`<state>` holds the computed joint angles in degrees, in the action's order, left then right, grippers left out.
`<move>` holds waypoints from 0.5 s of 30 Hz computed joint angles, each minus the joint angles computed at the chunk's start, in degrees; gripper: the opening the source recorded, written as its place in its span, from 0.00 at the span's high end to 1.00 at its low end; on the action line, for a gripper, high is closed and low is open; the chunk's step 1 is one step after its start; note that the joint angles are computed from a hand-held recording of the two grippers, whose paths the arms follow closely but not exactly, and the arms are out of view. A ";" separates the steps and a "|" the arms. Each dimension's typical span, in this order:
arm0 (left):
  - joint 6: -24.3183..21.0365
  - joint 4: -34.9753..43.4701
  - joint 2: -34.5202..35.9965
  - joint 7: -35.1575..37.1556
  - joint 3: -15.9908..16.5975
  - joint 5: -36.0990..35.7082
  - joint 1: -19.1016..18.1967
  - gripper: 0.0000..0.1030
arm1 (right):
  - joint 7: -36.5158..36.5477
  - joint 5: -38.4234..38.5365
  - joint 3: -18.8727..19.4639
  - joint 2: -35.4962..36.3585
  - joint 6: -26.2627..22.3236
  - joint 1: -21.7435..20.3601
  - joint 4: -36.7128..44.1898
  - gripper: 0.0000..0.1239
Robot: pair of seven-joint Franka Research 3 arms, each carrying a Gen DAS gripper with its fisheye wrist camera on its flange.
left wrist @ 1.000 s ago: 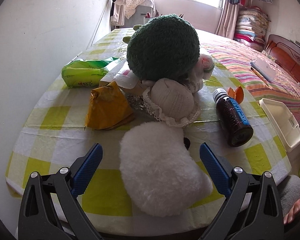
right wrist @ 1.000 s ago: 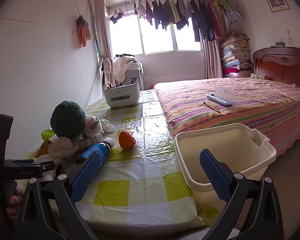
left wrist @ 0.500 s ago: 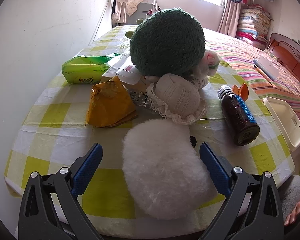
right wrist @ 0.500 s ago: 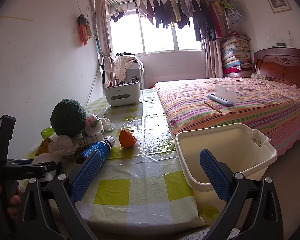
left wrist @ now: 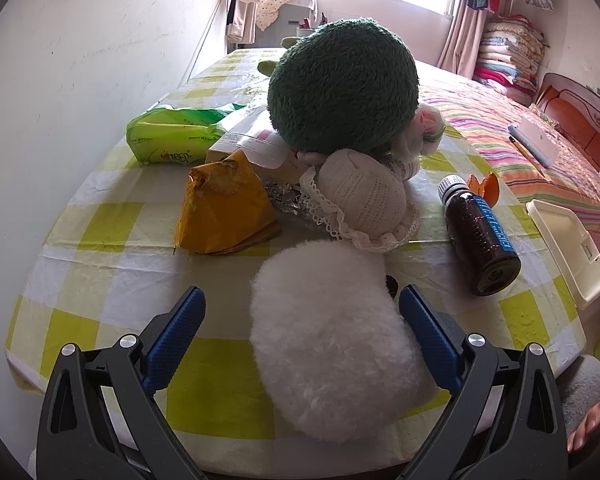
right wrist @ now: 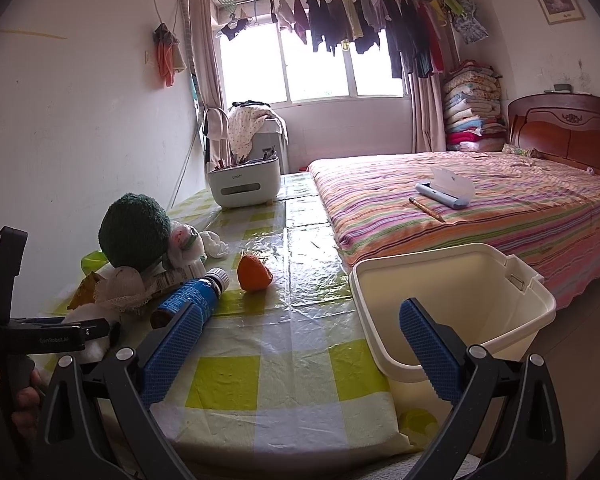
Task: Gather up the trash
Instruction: 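Close the left tool fingers around the white fluffy plush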
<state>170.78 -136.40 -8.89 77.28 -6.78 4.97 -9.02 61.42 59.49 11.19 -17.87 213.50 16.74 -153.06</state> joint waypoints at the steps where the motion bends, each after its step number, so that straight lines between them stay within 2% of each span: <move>1: 0.04 -0.05 -0.07 0.00 -0.04 0.05 0.01 0.07 | -0.60 0.59 0.17 0.12 -0.29 -0.15 0.30 0.22; 5: 0.62 -0.32 -0.32 -0.84 -0.42 1.19 0.51 0.07 | -2.64 2.37 0.51 0.34 -0.51 -0.19 1.00 0.22; 11: 0.48 -0.32 -0.38 -1.20 -0.21 1.56 0.42 0.07 | 0.12 0.37 -0.84 -0.25 -1.36 0.19 0.27 0.22; 15: 0.48 -0.15 -0.25 -4.32 -1.74 5.70 2.07 0.07 | 0.09 -0.12 -0.25 -0.36 -1.10 -0.36 0.01 0.22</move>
<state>171.26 -136.55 -9.14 72.96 -8.52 10.67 -6.95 61.51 59.38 10.94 -18.23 212.40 16.38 -153.05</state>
